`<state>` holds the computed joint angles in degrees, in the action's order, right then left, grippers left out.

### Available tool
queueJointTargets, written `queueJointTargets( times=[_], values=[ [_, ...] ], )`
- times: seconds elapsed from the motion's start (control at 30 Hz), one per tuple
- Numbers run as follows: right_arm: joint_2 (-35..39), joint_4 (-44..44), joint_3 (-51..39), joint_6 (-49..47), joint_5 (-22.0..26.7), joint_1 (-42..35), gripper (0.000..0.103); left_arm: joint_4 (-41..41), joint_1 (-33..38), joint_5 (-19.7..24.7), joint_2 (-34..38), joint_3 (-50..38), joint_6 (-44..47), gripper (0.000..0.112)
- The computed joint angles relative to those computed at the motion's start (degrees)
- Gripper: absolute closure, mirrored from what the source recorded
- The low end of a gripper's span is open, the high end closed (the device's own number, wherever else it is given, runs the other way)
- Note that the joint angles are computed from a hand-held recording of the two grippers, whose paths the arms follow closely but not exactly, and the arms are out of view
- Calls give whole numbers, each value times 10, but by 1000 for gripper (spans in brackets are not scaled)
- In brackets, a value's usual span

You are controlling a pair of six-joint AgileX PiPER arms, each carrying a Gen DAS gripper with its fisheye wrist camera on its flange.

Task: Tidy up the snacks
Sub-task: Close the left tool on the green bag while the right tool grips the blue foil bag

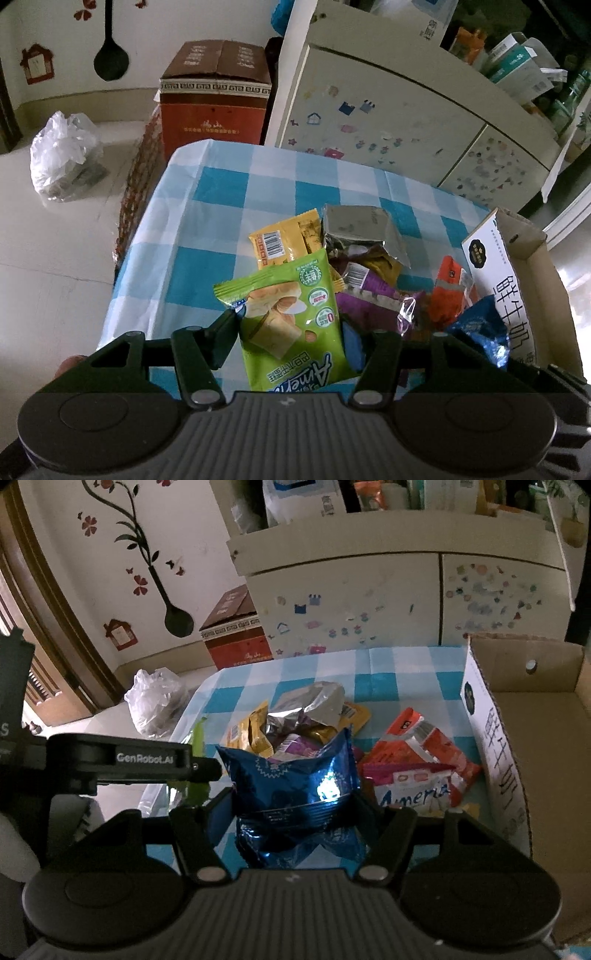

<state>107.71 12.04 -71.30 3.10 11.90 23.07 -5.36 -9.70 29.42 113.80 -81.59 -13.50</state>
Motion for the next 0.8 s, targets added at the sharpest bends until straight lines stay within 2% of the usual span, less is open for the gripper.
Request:
queueJointTargets(
  times=[0.13, 0.33, 0.47, 0.8],
  values=[
    [-15, -44, 18, 56, -8, 3, 35, 46, -8, -14, -17, 22, -42, 48],
    [-36, -212, 38, 242, -7, 11, 35, 99, -17, -26, -36, 48, -92, 48],
    [-48, -287, 50, 331, 0, 15, 35, 151, -27, -31, -42, 57, -136, 48],
    [-43, -354, 41, 399, 12, 17, 35, 235, -48, -36, -49, 62, -210, 48]
  ],
)
